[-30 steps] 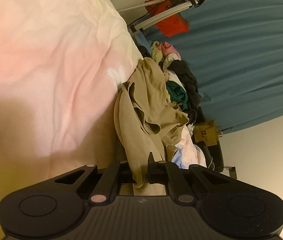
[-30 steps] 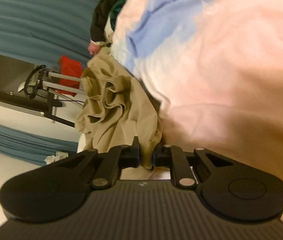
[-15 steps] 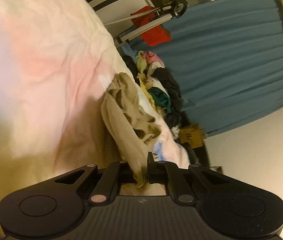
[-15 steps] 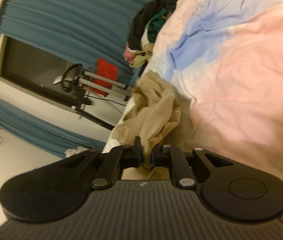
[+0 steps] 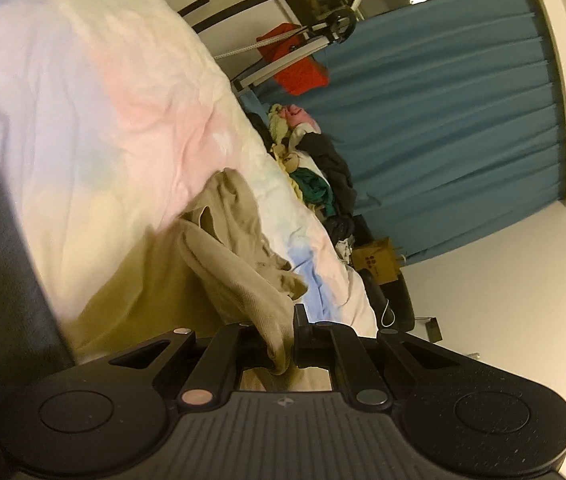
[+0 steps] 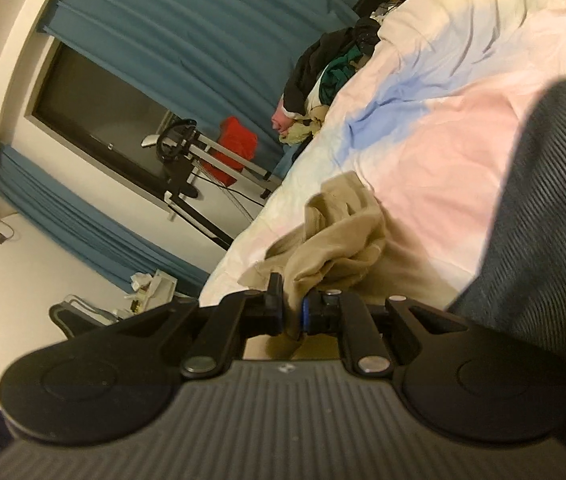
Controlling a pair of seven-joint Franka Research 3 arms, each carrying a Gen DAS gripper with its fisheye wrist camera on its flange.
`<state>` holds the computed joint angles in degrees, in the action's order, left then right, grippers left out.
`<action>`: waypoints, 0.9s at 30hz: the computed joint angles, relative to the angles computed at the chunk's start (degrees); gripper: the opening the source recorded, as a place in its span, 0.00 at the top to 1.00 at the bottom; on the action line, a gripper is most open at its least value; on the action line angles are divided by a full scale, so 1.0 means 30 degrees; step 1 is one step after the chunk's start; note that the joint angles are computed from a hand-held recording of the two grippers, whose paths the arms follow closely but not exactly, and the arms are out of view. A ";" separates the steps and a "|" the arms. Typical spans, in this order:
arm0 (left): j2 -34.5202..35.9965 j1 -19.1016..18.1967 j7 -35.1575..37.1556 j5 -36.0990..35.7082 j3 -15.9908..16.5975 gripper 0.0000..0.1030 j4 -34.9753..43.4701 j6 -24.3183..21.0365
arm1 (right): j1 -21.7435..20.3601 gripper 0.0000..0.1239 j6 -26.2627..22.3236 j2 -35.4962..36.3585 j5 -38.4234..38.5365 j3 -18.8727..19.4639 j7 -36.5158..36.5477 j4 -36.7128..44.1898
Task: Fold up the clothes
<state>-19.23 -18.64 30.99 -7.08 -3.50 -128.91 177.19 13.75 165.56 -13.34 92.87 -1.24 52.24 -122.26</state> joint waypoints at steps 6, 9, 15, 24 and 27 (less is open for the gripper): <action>0.4371 0.0655 0.2745 0.0137 0.0312 0.92 0.6257 -0.2915 | -0.0467 0.89 0.0063 0.4048 -0.3757 0.0197 0.3234 0.4836; 0.7262 0.1551 0.3626 0.0699 -0.0118 0.92 1.0278 -0.4777 | -0.0970 0.89 -0.0293 0.7284 -0.7846 0.0378 0.7854 0.8530; 1.2347 0.2250 0.1996 0.4116 -0.0199 0.92 1.6198 -0.5679 | -0.1329 0.89 -0.1200 1.3380 -1.4184 0.0299 1.2458 1.5546; 1.4890 0.3947 0.3615 0.4919 -0.1897 0.91 1.7538 -0.4830 | -0.3628 0.89 -0.0522 1.5992 -1.4114 0.3519 1.1566 1.7295; 1.5435 0.4635 0.5048 0.4162 -0.2762 0.89 1.8046 -0.5040 | -0.3891 0.89 -0.0422 1.6397 -1.4737 0.3935 1.2028 1.7734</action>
<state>27.07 -4.74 46.13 5.41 -11.78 -74.77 162.07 2.08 164.29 35.85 48.65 10.56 88.32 -69.06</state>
